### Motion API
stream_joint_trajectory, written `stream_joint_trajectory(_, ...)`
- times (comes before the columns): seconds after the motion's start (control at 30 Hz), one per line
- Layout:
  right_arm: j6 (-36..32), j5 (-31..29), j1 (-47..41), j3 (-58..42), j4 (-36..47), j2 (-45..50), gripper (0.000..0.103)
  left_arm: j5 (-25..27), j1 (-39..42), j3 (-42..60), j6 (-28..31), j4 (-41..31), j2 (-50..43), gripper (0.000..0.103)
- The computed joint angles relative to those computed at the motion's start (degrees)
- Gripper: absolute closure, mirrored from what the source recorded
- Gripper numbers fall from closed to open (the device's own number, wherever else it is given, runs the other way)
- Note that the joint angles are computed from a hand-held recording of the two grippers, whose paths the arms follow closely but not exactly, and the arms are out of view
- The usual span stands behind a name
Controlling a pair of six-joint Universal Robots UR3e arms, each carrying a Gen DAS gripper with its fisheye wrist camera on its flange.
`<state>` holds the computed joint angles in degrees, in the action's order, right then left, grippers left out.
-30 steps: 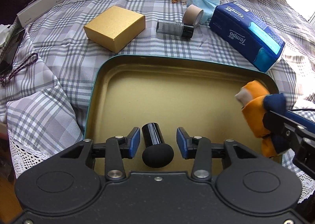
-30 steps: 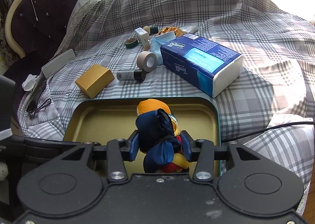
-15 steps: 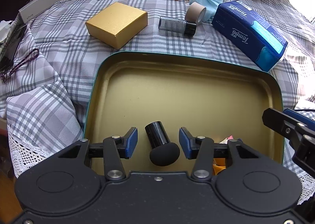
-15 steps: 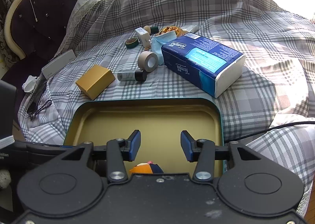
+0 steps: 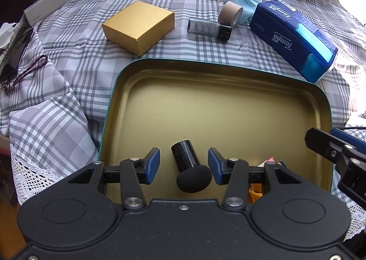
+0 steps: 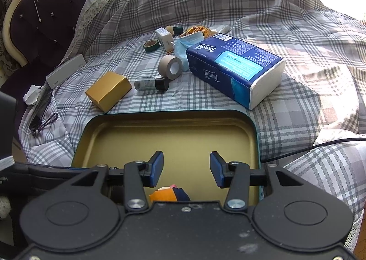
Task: Organize soft objects
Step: 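Withdraw both open tools from the tin toward the remaining items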
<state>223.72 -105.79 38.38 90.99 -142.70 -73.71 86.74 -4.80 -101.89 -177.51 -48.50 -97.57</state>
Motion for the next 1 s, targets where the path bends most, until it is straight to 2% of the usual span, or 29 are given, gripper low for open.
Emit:
stream_joint_trajectory(0.57, 2.4, 0.4, -0.8, -5.9, 7.6, 4.0, 0.058, 1.0, -0.2, -0.9, 0.3, 2.6, -0.4, 0.055)
stream_joint_trajectory(1.0, 2.4, 0.1, -0.4, -8.2, 7.9, 5.5, 0.058, 1.0, 0.2, -2.3, -0.1, 5.0, 0.9, 0.055)
